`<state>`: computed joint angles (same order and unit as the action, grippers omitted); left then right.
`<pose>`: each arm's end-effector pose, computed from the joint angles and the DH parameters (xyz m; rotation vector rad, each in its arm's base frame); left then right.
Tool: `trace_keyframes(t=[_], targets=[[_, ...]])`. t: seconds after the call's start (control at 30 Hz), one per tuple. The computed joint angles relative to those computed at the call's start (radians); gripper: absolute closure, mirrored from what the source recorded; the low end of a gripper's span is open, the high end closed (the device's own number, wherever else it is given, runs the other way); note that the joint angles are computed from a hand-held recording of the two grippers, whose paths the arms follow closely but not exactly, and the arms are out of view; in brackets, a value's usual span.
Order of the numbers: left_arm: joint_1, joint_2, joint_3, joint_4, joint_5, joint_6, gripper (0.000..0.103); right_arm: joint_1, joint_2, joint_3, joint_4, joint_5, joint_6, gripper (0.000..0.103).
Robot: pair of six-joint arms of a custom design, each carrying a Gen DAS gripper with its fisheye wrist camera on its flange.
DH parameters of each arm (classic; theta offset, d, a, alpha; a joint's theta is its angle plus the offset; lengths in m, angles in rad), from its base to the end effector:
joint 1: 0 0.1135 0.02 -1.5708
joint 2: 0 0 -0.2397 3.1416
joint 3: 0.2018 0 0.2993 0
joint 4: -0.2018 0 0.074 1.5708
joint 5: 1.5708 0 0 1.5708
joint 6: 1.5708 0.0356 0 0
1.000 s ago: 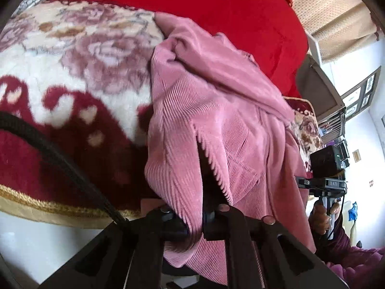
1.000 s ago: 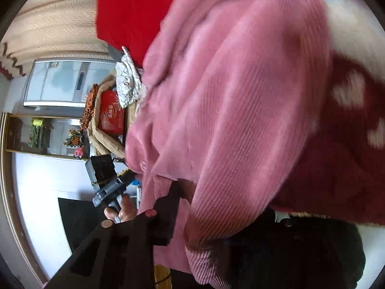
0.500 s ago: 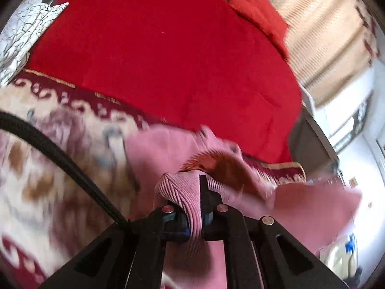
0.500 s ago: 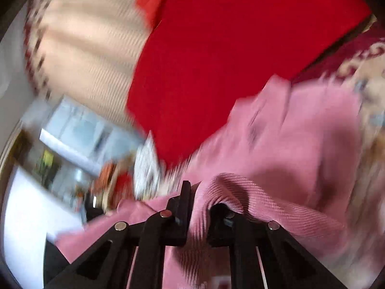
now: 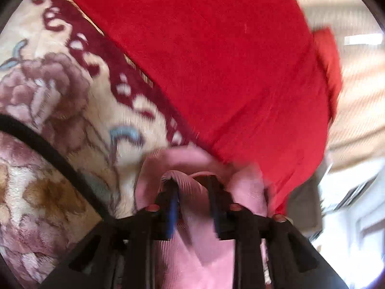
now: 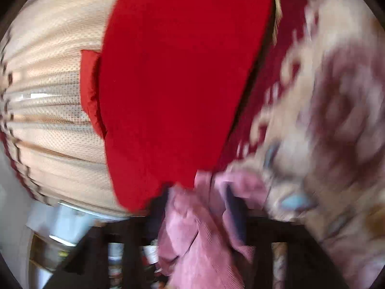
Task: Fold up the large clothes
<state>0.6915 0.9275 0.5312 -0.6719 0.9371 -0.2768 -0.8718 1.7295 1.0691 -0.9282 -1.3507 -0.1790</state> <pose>0.1844 0.1154 0.1641 -0.8011 2.1614 -1.0114 0.2356 -0.2263 0.1359 0.7146 1.9364 1.4394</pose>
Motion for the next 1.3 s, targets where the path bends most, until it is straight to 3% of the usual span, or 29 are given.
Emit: trace_keyframes(t=[0.07, 0.13, 0.17, 0.2, 0.27, 0.33, 0.43, 0.47, 0.5, 0.6, 0.67, 0.73, 0.8, 0.93, 1.03, 1.07, 1.1, 1.2, 1.3], targets=[[0.021, -0.133, -0.046, 0.107, -0.013, -0.161, 0.027, 0.020, -0.069, 0.028, -0.149, 0.020, -0.201, 0.041], [0.085, -0.289, -0.094, 0.148, -0.018, -0.275, 0.024, 0.080, -0.138, 0.032, -0.262, 0.080, -0.353, 0.041], [0.091, -0.310, -0.079, 0.101, -0.022, -0.250, 0.024, 0.127, -0.161, 0.033, -0.334, 0.111, -0.449, 0.041], [0.063, -0.297, -0.038, 0.008, -0.050, -0.159, 0.024, 0.172, -0.191, 0.019, -0.369, 0.147, -0.503, 0.041], [-0.106, -0.277, 0.037, -0.181, -0.227, 0.063, 0.024, 0.325, -0.319, -0.063, -0.298, 0.250, -0.464, 0.043], [-0.236, -0.359, 0.002, -0.259, -0.347, 0.128, 0.024, 0.499, -0.415, -0.143, -0.166, 0.364, -0.368, 0.043], [-0.438, -0.387, -0.056, -0.242, -0.482, 0.046, 0.024, 0.677, -0.369, -0.147, -0.037, 0.487, -0.225, 0.045], [-0.517, -0.363, -0.060, -0.218, -0.586, 0.010, 0.024, 0.704, -0.340, -0.125, 0.020, 0.522, -0.186, 0.058], [-0.593, -0.349, -0.057, -0.211, -0.690, -0.012, 0.024, 0.716, -0.325, -0.112, 0.081, 0.561, -0.156, 0.068], [-0.727, -0.222, -0.022, -0.201, -0.896, -0.021, 0.022, 0.636, -0.251, -0.063, 0.263, 0.641, 0.066, 0.068], [-0.737, -0.211, -0.021, -0.227, -0.918, -0.014, 0.022, 0.544, -0.249, -0.067, 0.397, 0.705, 0.255, 0.065], [-0.753, -0.270, -0.040, -0.246, -0.936, -0.021, 0.022, 0.439, -0.261, -0.079, 0.426, 0.658, 0.319, 0.064], [-0.772, -0.345, -0.050, -0.296, -0.960, -0.038, 0.022, 0.377, -0.311, -0.119, 0.414, 0.566, 0.262, 0.064], [-0.887, -0.490, -0.057, -0.376, -1.063, -0.106, 0.022, 0.311, -0.420, -0.181, 0.181, 0.472, -0.054, 0.064], [-0.967, -0.491, -0.049, -0.423, -1.163, -0.117, 0.021, 0.277, -0.522, -0.267, 0.047, 0.457, -0.245, 0.064], [-0.975, -0.478, -0.063, -0.425, -1.186, -0.131, 0.018, 0.268, -0.558, -0.300, 0.028, 0.461, -0.283, 0.047], [-0.941, -0.490, -0.091, -0.420, -1.168, -0.126, 0.014, 0.262, -0.582, -0.337, 0.013, 0.469, -0.321, 0.029], [-0.830, -0.518, -0.124, -0.427, -1.045, -0.131, 0.014, 0.249, -0.600, -0.447, 0.028, 0.561, -0.367, 0.028], [-0.796, -0.562, -0.099, -0.489, -1.027, -0.114, 0.014, 0.164, -0.624, -0.460, -0.055, 0.534, -0.458, 0.029]])
